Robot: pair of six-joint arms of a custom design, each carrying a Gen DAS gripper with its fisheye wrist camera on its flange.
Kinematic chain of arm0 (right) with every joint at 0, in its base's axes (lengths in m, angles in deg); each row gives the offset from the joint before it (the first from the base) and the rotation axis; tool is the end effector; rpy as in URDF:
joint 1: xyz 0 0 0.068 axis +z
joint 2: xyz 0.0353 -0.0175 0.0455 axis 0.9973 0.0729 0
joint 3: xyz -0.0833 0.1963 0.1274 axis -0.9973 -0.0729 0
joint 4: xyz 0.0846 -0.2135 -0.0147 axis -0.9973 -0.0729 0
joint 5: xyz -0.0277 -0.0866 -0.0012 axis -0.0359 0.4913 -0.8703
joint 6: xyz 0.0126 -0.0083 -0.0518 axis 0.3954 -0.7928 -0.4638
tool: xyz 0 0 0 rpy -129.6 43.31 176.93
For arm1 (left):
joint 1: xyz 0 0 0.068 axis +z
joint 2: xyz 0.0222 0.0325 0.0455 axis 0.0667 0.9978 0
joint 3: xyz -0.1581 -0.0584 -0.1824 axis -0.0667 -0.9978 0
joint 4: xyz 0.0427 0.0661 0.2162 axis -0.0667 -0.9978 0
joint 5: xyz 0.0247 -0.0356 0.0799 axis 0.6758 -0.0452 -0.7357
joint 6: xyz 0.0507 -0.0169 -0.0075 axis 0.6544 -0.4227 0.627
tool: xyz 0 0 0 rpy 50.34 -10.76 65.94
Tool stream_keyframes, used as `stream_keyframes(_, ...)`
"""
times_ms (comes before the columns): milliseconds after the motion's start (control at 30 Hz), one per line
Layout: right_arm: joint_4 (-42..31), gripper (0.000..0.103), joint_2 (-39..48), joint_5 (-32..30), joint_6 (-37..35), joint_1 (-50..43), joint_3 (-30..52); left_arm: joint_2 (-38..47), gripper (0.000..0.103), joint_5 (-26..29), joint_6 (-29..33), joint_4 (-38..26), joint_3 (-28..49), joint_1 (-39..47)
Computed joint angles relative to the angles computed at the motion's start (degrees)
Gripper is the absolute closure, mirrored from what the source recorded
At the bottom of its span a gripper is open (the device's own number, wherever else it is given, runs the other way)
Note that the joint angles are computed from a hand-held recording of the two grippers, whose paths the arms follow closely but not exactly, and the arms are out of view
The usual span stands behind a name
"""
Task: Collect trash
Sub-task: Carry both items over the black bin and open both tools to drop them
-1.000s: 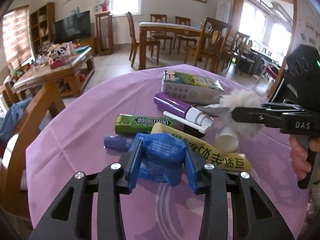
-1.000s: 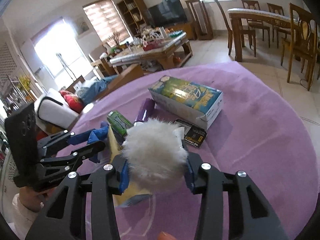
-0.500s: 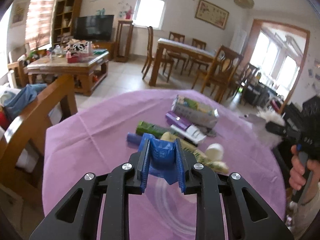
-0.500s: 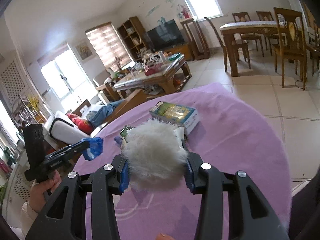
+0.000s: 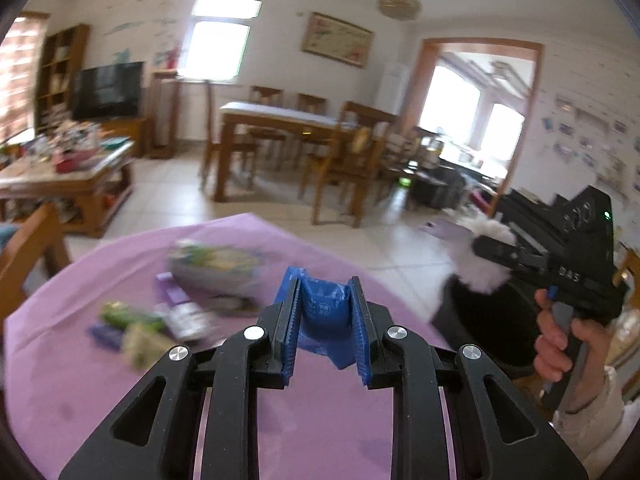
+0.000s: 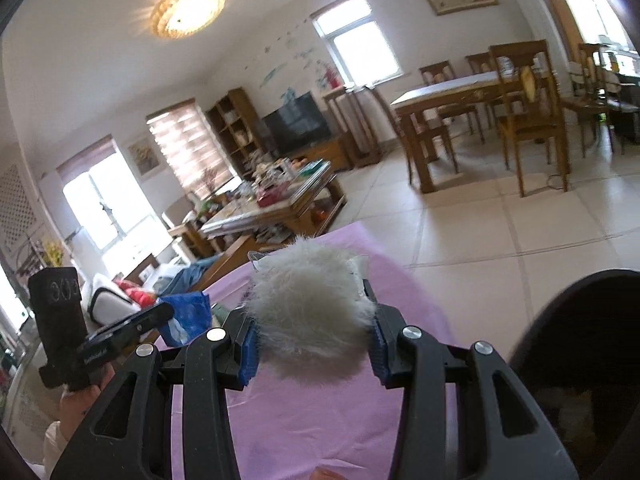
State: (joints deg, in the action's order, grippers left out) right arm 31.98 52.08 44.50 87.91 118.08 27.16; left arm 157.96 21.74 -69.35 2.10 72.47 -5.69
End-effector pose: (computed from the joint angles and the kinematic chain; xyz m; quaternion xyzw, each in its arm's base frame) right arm 0.2508 0.1407 0.2047 0.1591 0.8050 0.1656 0.5471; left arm 0.3787 -0.0885 0.2541 0.3336 0.7898 -0.3202 0.4031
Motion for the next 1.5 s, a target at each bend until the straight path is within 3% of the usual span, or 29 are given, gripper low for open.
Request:
stream_keyframes(233,-3.85,0.060,-17.20,5.16,1.88,-3.43,-12.98,-1.25,0.080,-1.07,-6.45,6.67,-4.53,-14.87)
stream_keyframes(500,-15.24,0.060,-37.48,10.92,6.46,-7.27,-23.70,5.58,0.080,-5.83,-10.78,11.20,-1.44,-32.36)
stream_keyframes(600,-18.20,0.060,-43.01,9.74,7.38,-10.83,-26.64,9.15,0.080,-7.58,-10.80,11.77,0.99,-37.16)
stream_keyframes(933,-16.39,0.060,-48.81,1.05,7.23,-21.62,-33.92,20.06,0.080,-12.14,-11.91,11.36,9.35,-44.65)
stream_keyframes(1200,-18.99,0.056,-53.54,0.32,8.56,-22.62,-36.46,21.69,0.076,-11.17,-11.08,8.82,11.85,-45.43)
stream_keyframes(1233,-19.79,0.053,-52.98,2.49,9.90,-20.09,-35.59,21.59,0.072,-10.55,-10.61,8.16,11.88,-45.25)
stream_keyframes(1267,-20.28,0.042,-53.33,2.20,10.00,-20.45,-35.36,21.26,0.058,-10.42,-10.37,8.05,11.42,-45.26)
stream_keyframes(1300,-21.63,0.020,-54.24,3.44,11.04,-18.91,-34.82,20.64,0.046,-11.41,-10.51,8.80,10.43,-45.44)
stream_keyframes(1333,-21.97,0.009,-55.65,3.42,11.46,-18.77,-35.20,19.45,0.023,-11.90,-10.50,9.67,8.96,-45.00)
stream_keyframes(1367,-22.37,0.005,-56.92,3.79,11.86,-18.41,-35.13,17.70,0.013,-12.90,-11.22,13.10,5.75,-44.89)
stream_keyframes(1500,-25.25,0.005,-56.34,6.17,11.65,-17.35,-33.07,12.82,0.005,-14.06,-10.73,18.19,-1.02,-43.41)
